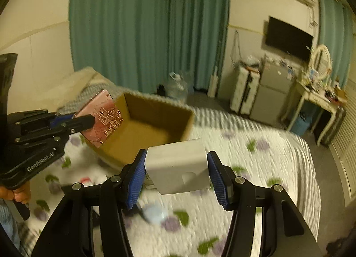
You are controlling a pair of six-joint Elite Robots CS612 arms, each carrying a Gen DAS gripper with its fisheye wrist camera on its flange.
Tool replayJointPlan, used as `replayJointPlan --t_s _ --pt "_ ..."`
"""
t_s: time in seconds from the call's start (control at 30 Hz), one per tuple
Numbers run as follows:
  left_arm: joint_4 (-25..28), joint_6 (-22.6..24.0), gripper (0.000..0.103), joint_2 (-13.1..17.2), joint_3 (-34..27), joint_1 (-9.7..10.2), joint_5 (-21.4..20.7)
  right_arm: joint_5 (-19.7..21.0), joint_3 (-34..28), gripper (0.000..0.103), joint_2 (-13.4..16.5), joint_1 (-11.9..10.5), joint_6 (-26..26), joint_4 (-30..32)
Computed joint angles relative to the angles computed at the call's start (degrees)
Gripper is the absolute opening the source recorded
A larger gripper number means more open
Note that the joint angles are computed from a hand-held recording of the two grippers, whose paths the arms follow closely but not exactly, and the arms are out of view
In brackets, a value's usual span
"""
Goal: Organize rigid objects
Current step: 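Carry the pink card into the box and open the left tool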
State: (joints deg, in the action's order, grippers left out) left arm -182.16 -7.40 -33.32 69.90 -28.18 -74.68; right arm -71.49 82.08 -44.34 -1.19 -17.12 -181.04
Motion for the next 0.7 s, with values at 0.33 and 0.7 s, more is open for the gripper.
replayJointPlan --t_s 0.33,0.7 --pt "9.84 -0.03 0.009 7.10 -13.65 2.94 2.63 0.59 -17.09 0.054 9.01 3.44 -0.31 7.81" --pt "20.76 -3.28 0.009 14.67 -24.49 4.92 -1.41 -1.36 -26.25 0.054 15.67 4.20 -0.63 16.54"
